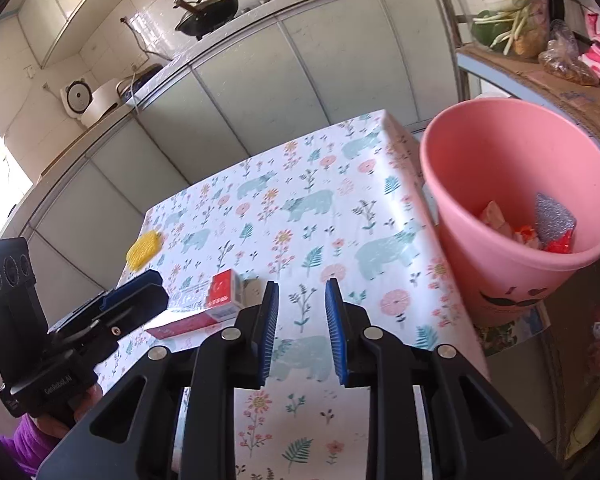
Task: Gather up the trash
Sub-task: 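Move both open tools back over the table toward the remaining trash, then grasp the yellow mesh sponge with the left tool while the right tool grasps the red medicine box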
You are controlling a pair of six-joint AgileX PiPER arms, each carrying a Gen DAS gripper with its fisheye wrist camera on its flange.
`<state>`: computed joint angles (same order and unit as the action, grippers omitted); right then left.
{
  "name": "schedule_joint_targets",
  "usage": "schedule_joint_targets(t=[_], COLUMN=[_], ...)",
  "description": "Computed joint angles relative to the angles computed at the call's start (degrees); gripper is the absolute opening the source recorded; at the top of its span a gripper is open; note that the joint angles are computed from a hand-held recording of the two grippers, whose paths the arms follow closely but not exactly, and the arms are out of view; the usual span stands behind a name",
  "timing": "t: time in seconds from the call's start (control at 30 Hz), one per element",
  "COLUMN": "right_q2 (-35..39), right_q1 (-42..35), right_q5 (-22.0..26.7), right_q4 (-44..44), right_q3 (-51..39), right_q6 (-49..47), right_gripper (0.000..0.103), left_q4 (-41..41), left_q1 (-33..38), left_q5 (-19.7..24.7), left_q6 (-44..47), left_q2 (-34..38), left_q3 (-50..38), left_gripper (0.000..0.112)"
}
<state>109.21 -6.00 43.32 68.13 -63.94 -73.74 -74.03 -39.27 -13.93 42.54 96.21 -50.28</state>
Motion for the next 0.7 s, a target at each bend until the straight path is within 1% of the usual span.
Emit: schedule_joint_targets(t=[0.07,0.17,0.2,0.37,0.4,0.47,0.5,0.53,0.57,0.63,0.7], right_q2=[0.09,0.75,1.08,2.64,2.97,4.06,4.63,4.79,4.66,4.38,4.64], right_q1=[1.08,3.06,3.56,5.95,6.24,6.56,7.33,8.4,9.33,12.6,16.08], right_q5=[-0.17,-0.59,-0.49,0.87,2.05,6.29,8.58,9.56,9.7,9.18,8.62], right_q4=[-0.39,-0.97,-1.31,-3.75,-4.04,-5.04,-6.69,-8.27,-9.18,-13.22,-18.37], right_q3=[0.36,0.59,0.46,-1.09,-1.69,-3.96,-5.82,-7.32,-8.18,-10.57,-13.24], right_q6=[-0.23,0.0,0.35,1.94,1.78,1.31,1.57,1.35,0.52,-1.45,-3.12], right_gripper=[0.025,0.025,0.025,0.025,0.025,0.025,0.026,0.037,0.045,0.048,0.048], left_q4=[-0.56,-7.31,-8.27,-11.47,-13.18,-14.43,-14.93,-14.33,-13.89,-11.4,-10.07], left_q1=[0.15,-0.02,0.42,5.01,6.0,7.72,8.77,9.73,10.71,12.98,14.26], left_q5=[-1.77,-6.57,-7.51,-8.21,-8.34,-8.39,-8.21,-7.92,-7.54,-5.9,-4.84], left_q6=[0.52,7.13,7.7,8.98,10.53,11.53,12.04,11.4,10.8,8.22,5.88], left_q2=[-2.04,-5.3,-6.44,-11.82,-12.6,-13.59,-14.27,-14.95,-15.63,-17.24,-18.56], left_q3=[2.67,6.36,7.69,13.74,14.51,16.07,16.86,17.85,18.76,20.84,22.65], left_gripper=[0.048,0.048,0.047,0.047,0.047,0.047,0.047,0.047,0.047,0.047,0.047])
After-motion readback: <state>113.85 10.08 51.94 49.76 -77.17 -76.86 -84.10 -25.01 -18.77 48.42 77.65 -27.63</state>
